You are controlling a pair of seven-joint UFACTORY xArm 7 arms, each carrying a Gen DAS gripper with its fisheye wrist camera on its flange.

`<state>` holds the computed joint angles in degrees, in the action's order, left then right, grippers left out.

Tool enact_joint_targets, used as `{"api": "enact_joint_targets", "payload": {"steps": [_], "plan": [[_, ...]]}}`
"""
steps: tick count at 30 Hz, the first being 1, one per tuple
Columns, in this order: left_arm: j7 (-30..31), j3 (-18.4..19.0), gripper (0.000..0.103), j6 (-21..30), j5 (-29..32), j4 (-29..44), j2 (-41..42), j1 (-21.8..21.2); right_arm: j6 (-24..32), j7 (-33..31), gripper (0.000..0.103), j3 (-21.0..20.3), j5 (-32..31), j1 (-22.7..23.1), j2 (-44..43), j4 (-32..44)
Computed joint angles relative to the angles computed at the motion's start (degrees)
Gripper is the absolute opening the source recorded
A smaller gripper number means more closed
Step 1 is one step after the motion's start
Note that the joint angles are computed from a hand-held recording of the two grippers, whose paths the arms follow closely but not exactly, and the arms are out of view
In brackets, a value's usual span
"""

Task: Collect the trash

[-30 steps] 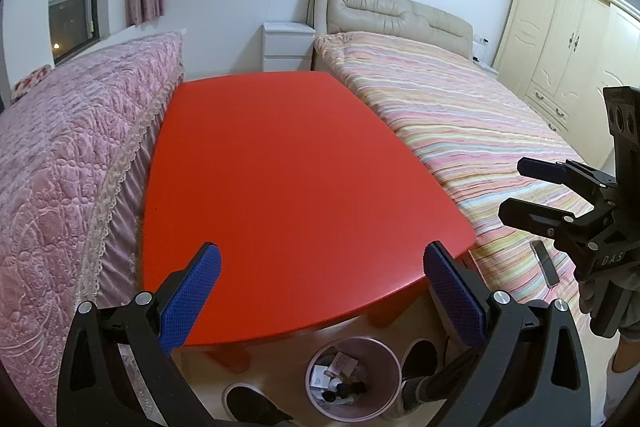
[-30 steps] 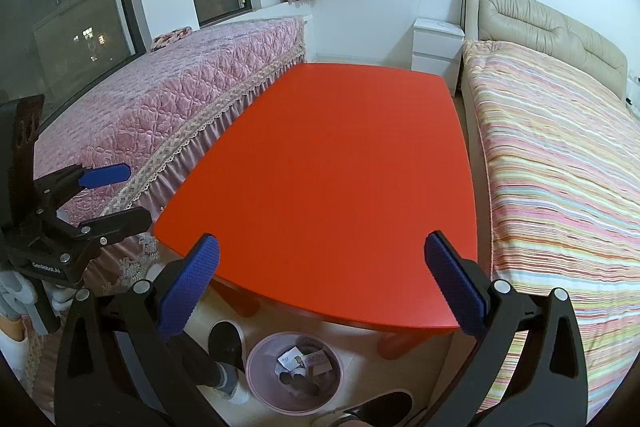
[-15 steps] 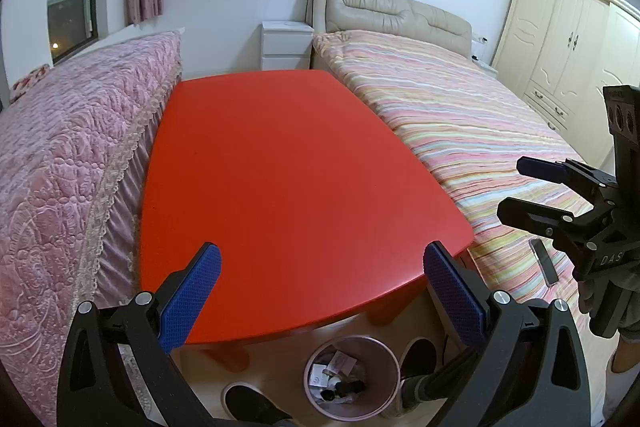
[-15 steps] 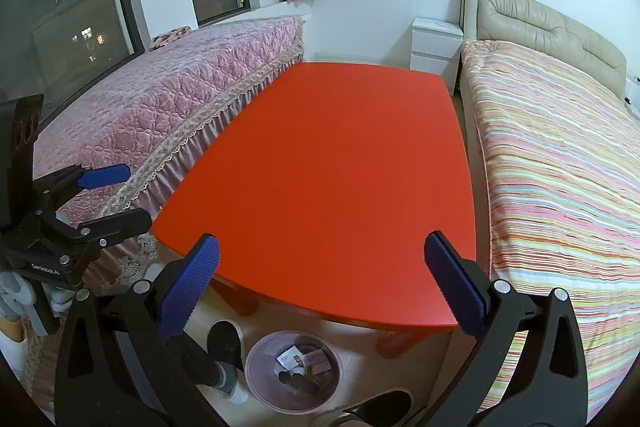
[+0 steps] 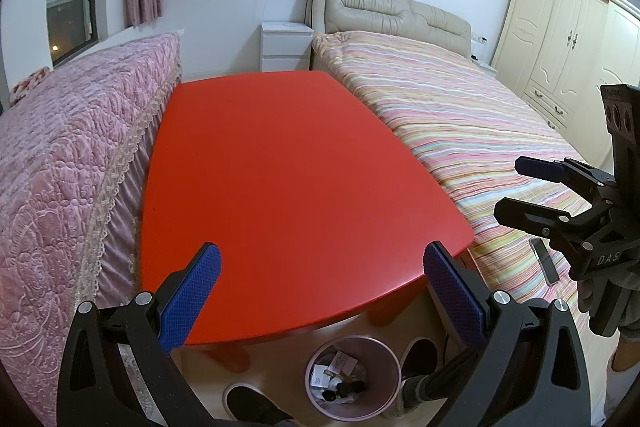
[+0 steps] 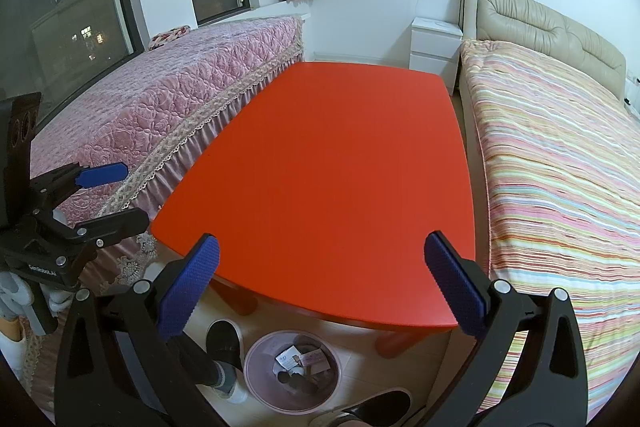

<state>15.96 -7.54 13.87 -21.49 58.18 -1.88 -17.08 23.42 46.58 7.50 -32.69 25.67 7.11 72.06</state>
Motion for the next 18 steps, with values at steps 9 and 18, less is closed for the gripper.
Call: {"api": "enact_joint_targets", "payload": {"steps": [9, 18], "plan": [[0.15, 0.0, 0.097, 0.04, -0.12, 0.02, 0.01, -0.04, 0.05, -0.1, 0.1, 0.0, 0.02, -0.03, -0.03, -0.04], [0.8, 0.06, 0.097, 0.38, -0.55, 0.18, 0.12, 0.02, 0.09, -0.88, 0.1, 0.01, 0.69, -0.08, 0.19, 0.18]]}}
